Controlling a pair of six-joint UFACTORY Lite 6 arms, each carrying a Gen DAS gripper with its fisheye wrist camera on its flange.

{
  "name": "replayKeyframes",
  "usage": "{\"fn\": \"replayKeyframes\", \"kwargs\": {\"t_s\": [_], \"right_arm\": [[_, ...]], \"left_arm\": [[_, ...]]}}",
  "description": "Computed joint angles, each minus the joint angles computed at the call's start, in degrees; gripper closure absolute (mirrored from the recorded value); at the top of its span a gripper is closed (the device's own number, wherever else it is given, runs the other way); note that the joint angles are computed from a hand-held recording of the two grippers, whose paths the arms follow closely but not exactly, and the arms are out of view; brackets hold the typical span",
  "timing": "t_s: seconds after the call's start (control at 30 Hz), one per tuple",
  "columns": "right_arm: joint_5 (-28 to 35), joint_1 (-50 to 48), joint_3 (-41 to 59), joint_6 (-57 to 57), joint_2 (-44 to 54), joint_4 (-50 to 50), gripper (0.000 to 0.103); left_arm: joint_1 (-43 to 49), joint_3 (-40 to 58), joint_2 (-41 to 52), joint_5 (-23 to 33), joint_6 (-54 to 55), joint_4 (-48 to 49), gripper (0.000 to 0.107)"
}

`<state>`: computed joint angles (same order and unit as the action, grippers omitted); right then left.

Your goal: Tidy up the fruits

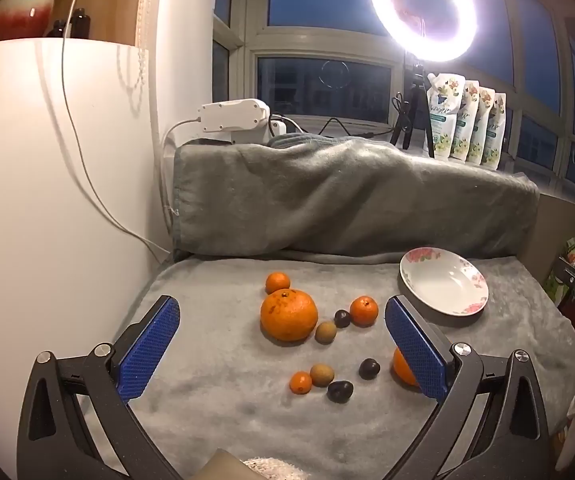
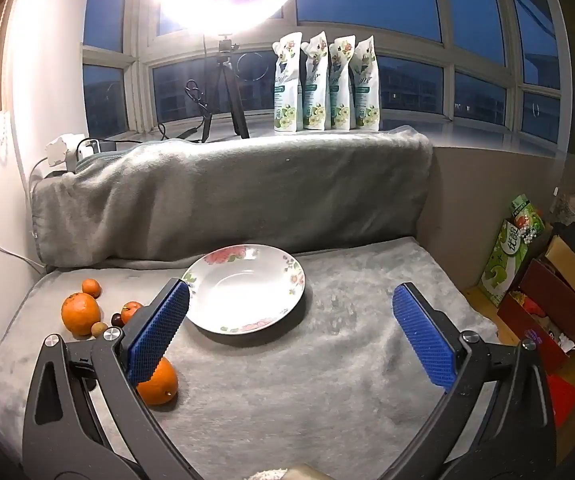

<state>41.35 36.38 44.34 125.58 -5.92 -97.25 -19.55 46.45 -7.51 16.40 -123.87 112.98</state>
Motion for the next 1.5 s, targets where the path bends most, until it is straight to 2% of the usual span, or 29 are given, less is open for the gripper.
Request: {"fn": "replayKeyframes", "kwargs": {"t_s": [0.47, 1.03, 1.5], "right_arm": [[-0.2, 0.1, 0.5, -1.1, 0.1, 0.8, 0.000], [-0.8, 0.0, 0.5, -1.1, -0.1, 0.8, 0.000], [0.4, 1.6, 0.9, -1.1, 0.6, 1.5, 0.000]], "left_arm": [[0.1, 0.4, 0.2, 0.6, -1.8, 1.7, 0.005], [-1.1, 0.6, -0.2, 1.6, 1.4, -1.8, 0.005], [-0.6, 0.5, -0.5, 1.0, 0.9, -1.1, 0.005]]}}
